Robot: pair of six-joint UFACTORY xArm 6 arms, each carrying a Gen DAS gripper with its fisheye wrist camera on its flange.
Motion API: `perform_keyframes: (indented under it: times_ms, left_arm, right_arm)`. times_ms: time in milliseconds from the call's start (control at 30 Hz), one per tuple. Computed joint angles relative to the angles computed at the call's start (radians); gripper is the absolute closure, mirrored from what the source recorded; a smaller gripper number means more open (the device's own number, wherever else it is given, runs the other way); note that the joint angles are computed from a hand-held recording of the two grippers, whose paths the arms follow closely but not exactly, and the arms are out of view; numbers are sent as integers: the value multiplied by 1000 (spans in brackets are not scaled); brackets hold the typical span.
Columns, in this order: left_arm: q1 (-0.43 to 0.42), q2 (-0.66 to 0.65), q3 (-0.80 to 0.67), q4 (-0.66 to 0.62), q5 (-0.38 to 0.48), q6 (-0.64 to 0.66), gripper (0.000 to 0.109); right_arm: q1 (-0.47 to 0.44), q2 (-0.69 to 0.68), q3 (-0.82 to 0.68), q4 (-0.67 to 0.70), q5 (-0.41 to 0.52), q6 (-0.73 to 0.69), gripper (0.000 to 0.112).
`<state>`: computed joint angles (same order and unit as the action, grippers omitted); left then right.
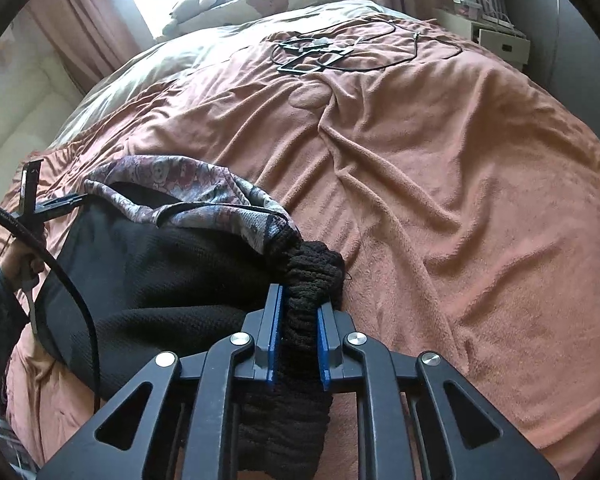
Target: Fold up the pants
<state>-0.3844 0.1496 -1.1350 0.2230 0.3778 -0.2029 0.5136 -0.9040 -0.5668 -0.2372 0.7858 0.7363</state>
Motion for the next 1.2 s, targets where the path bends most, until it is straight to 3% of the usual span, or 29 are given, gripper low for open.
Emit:
perform_keyframes:
  times_ms: [100,233,400,667,833,933,1200]
  left_arm:
    - [-4,19,-5,-54,-11,54,64]
    - [-7,15,2,-21,-9,37,86]
    - [-4,-20,23,-10,-10,37,98]
    - [8,-69,6,80,38,-57,100]
    - [10,-42,-73,135,136,-138,105]
    - [12,-7,-131,105,179,-132,105]
    - [10,35,-177,152,144,-207,106]
  right_arm:
    - [-2,-2,6,0,-5,-4,100]
    - [9,0,5,-26,-5,5,100]
    - [27,-7,10,-76,-13,42,103]
    - [39,-27,1,-120,7,80,106]
    - [25,-1,-10,-119,-11,74,106]
    - [-2,34,-19,-105,-32,64,107]
    - [-27,80,-36,-110,-72,65,107]
